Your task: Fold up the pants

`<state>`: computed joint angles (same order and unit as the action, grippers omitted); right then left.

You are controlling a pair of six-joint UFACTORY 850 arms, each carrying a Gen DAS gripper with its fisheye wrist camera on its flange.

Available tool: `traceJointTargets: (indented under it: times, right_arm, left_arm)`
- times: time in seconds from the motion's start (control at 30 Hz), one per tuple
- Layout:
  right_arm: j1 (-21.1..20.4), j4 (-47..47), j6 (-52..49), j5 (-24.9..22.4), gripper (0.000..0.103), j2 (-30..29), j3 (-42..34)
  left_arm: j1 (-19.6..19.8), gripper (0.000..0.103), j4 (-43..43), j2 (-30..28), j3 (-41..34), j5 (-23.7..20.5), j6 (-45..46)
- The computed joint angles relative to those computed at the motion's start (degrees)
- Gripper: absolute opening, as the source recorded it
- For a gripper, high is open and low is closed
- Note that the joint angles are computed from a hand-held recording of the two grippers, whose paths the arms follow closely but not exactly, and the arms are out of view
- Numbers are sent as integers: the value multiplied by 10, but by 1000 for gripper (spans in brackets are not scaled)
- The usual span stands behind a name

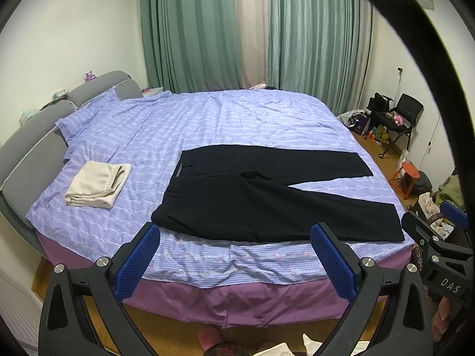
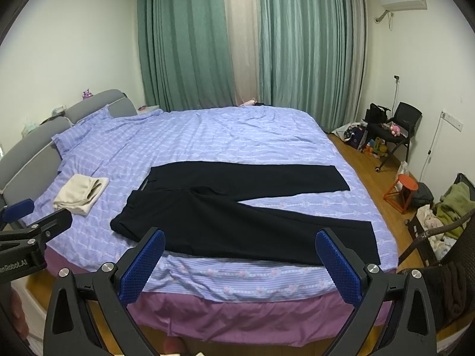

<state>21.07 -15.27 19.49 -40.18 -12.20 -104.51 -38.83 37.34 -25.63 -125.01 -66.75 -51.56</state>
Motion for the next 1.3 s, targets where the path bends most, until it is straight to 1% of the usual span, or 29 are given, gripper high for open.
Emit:
traceJointTargets:
  times: [0.2, 0.27, 0.87, 1.03, 1.3]
  right_arm:
    - [0, -1, 1, 0, 103, 0, 0]
    - [0, 0, 0, 1, 103, 1, 1]
    - [0, 3, -2, -1, 103, -4, -7]
    - [0, 4, -2, 0, 103, -3, -5]
    - [2, 11, -12, -8, 103, -18, -25]
  left_arm:
    - [1, 103, 0, -4, -5, -1, 1]
    - [0, 103, 2, 5, 8, 3, -3]
    - [3, 103, 3, 5, 10, 2, -5]
    - [4, 103, 4, -1, 1, -4, -3]
    - [6, 103, -1, -10, -13, -11, 1]
